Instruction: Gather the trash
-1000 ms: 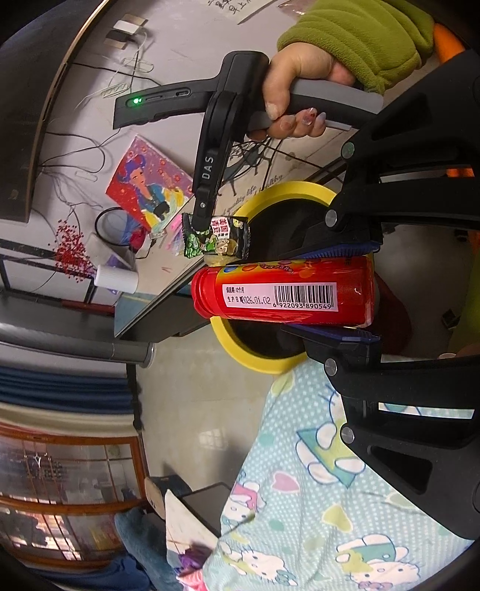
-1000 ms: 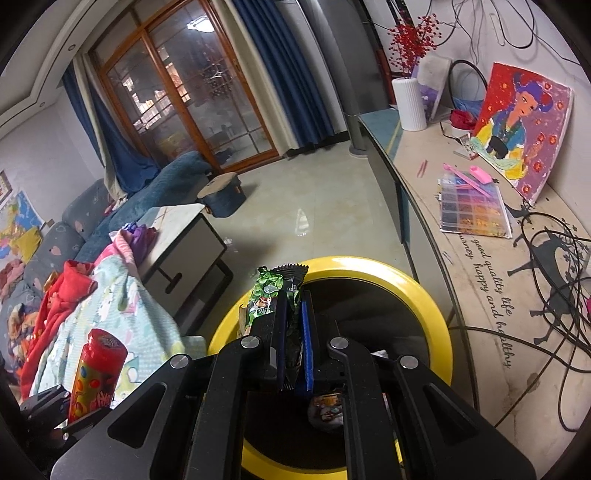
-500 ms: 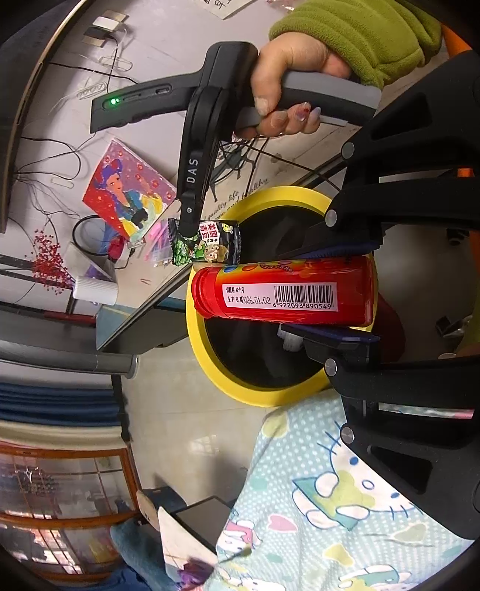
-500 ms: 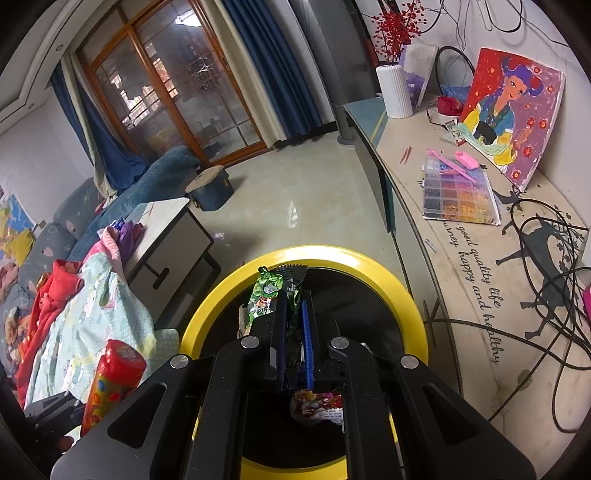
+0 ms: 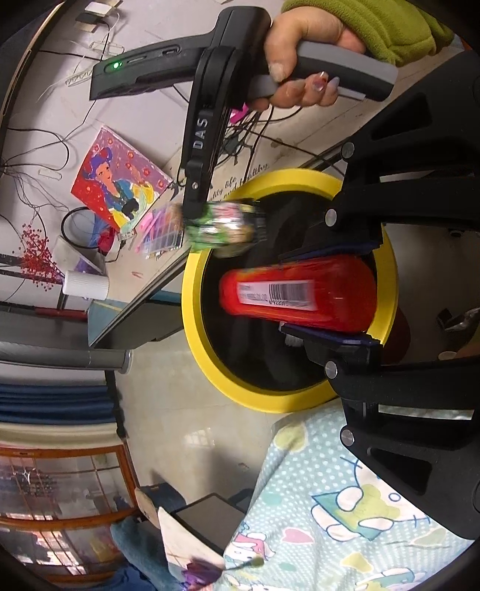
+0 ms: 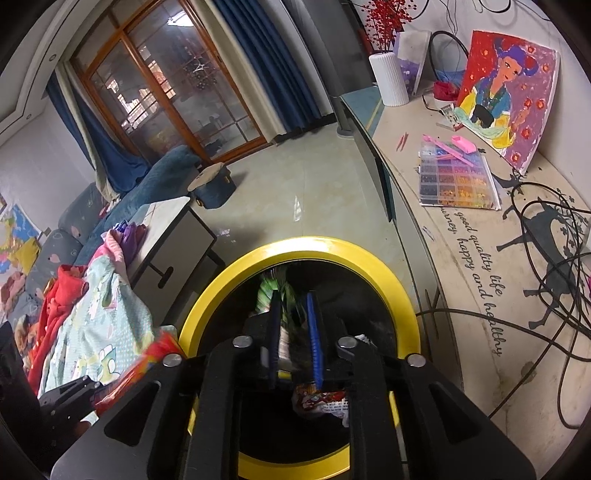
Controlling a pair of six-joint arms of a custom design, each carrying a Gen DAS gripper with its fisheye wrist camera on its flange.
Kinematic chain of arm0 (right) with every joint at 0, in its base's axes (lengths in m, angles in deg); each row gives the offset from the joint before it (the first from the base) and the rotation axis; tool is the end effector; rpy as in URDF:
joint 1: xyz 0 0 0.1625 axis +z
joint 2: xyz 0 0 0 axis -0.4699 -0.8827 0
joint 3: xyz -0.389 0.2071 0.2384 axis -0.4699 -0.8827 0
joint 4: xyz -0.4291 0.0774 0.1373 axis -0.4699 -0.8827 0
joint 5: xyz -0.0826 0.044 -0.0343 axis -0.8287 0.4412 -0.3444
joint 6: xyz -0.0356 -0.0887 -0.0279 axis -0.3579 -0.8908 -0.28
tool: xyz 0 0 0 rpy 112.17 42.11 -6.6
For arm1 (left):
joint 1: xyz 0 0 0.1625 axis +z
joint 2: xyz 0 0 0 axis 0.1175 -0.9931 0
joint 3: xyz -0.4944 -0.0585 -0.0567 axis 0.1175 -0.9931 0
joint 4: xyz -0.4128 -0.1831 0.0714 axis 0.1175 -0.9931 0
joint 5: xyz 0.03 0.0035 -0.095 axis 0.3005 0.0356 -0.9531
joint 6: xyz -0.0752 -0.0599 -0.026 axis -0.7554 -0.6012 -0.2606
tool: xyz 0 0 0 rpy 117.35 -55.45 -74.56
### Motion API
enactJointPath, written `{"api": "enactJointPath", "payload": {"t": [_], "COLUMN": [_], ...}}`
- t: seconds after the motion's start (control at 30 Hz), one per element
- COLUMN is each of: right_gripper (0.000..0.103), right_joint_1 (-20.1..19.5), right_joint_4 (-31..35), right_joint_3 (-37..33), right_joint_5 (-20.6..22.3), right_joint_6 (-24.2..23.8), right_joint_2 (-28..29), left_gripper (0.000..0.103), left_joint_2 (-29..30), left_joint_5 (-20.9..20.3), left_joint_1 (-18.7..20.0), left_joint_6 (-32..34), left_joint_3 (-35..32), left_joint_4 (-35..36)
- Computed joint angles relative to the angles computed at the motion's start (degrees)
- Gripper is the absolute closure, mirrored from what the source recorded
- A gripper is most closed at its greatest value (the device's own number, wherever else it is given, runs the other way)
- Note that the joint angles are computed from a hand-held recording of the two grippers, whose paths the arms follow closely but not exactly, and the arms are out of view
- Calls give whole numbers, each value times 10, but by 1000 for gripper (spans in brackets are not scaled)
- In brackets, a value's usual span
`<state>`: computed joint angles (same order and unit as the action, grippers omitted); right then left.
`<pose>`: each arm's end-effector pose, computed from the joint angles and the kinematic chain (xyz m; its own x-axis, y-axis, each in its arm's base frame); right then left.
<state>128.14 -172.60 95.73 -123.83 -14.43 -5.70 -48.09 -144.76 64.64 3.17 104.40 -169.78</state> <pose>0.1695 -0.6334 0.0877 -0.7410 0.6418 0.1973 0.0514 0.3472 -0.9364 -0.1158 -0.7870 0.0871 -0.3238 0.9371 -0.1304 0.9451 0.3269 0.0026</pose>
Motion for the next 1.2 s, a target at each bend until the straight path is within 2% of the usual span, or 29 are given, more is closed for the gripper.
{"api": "enactJointPath", "payload": {"t": [0.13, 0.17, 0.33, 0.4, 0.5, 0.63, 0.73, 0.83, 1.2], "right_gripper": [77, 73, 50, 36, 25, 15, 7, 7, 7], "right_joint_1": [1, 2, 13, 21, 34, 47, 64, 80, 126], "right_joint_4": [2, 2, -8, -12, -8, 15, 19, 18, 57], "right_joint_3": [1, 1, -11, -22, -40, -67, -102, -139, -223], "right_joint_5": [-5, -4, 1, 5, 13, 28, 17, 0, -59], "right_joint_6": [2, 2, -23, -39, -52, -75, -121, -162, -191], "right_joint_2": [1, 0, 8, 15, 25, 40, 63, 86, 142], "left_gripper": [62, 55, 33, 22, 13, 11, 11, 11, 11], "left_joint_2": [2, 2, 0, -1, -3, -11, -21, -32, -75], "left_joint_5": [-6, -6, -6, -7, -6, -6, 0, -7, -21], "left_joint_1": [5, 6, 14, 19, 28, 38, 45, 55, 81], "left_joint_6": [-14, -19, -46, -58, -83, -98, -96, -102, -126], "left_joint_3": [-10, -13, -24, -31, -47, -58, -56, -57, -42], "left_joint_4": [-2, -3, -26, -35, -46, -61, -89, -97, -148]}}
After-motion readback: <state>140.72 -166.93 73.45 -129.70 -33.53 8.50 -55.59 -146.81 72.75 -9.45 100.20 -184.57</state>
